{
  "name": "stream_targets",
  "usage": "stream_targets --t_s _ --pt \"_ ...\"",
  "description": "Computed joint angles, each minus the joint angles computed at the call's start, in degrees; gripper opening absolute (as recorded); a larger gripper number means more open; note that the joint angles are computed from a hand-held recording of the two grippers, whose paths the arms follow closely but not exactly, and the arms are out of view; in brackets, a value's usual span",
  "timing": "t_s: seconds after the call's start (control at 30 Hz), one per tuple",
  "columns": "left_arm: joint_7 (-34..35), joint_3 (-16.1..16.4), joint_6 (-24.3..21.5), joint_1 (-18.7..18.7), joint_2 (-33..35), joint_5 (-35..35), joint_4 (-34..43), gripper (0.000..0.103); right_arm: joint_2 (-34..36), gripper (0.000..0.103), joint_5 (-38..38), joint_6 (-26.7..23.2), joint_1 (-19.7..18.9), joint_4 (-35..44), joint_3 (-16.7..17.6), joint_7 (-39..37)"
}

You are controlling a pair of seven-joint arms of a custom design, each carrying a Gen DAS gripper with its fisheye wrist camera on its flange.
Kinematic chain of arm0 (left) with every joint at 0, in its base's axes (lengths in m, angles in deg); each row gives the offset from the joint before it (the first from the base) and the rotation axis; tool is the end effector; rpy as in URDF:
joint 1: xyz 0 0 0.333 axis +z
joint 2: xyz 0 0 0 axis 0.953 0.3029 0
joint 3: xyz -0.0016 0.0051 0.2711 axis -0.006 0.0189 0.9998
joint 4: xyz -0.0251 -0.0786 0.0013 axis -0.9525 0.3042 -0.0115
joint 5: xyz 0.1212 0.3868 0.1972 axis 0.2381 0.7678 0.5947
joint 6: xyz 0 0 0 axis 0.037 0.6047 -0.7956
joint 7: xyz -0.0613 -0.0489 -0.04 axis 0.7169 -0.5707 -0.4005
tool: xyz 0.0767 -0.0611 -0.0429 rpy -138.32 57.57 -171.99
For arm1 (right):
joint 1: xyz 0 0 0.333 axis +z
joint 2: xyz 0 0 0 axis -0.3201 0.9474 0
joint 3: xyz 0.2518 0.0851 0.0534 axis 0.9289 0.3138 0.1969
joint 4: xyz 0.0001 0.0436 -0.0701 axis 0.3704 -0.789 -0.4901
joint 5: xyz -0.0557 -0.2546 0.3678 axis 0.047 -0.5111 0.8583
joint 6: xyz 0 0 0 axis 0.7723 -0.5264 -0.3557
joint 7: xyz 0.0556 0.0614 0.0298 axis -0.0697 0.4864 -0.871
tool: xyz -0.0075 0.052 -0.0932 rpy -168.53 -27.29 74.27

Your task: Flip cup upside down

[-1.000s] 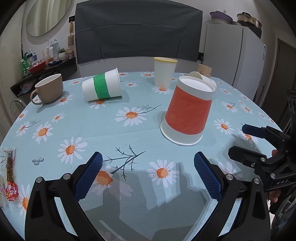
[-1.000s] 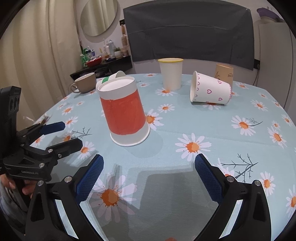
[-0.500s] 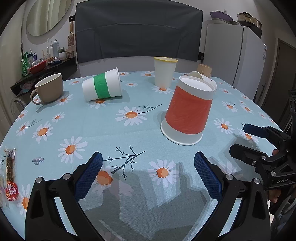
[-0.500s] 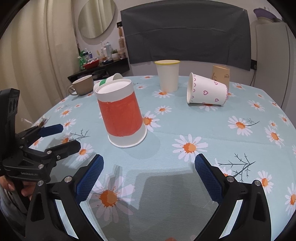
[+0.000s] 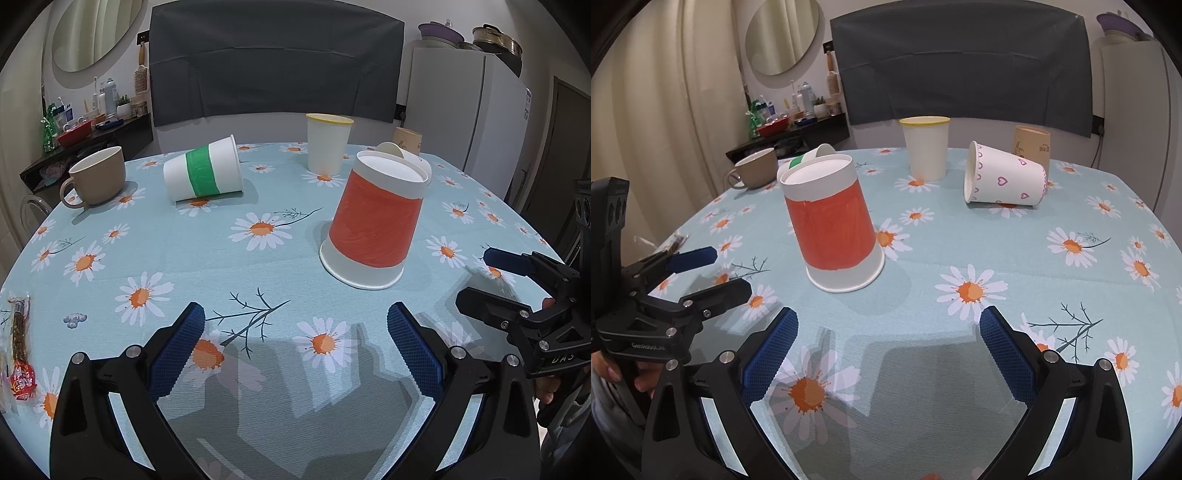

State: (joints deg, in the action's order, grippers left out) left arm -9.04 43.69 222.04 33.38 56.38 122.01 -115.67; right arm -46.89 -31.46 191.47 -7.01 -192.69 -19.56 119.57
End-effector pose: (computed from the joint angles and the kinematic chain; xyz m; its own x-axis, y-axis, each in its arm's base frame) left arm 0.6733 -0.4878 0.2559 -0.1992 -0.9788 0.0486 -0.6169 0.0867 -0.7823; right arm 0.6628 0.2613 0.2589 0.3368 -0.9335 -0.1235 -0.6084 -0.1156 -0.7852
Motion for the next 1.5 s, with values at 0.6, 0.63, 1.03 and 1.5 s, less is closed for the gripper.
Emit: stream_targets --t_s 0.6,0.63,1.03,1.5 --pt "-0.3 0.1 0.4 -0.1 -0.2 0.1 -0.4 0.097 0.3 0.095 0.1 -0.4 -0.8 0.4 0.9 -0.4" --pt "0.0 0.0 0.3 0.0 -0.2 0.0 -0.3 0.097 0.3 0.095 0.1 -0.3 -0.8 0.4 0.9 -0.4" --pt "-0.1 0.3 1.0 -0.2 -0.3 0.1 -0.7 0.097 0.3 0.095 0.1 -0.4 -1.2 0.3 1.3 -0.6" --pt "0.1 -0.4 -1.1 0.2 0.1 -0.8 0.4 0.097 0.2 0.095 0.1 -0.2 -1.5 0.2 1.6 -0.6"
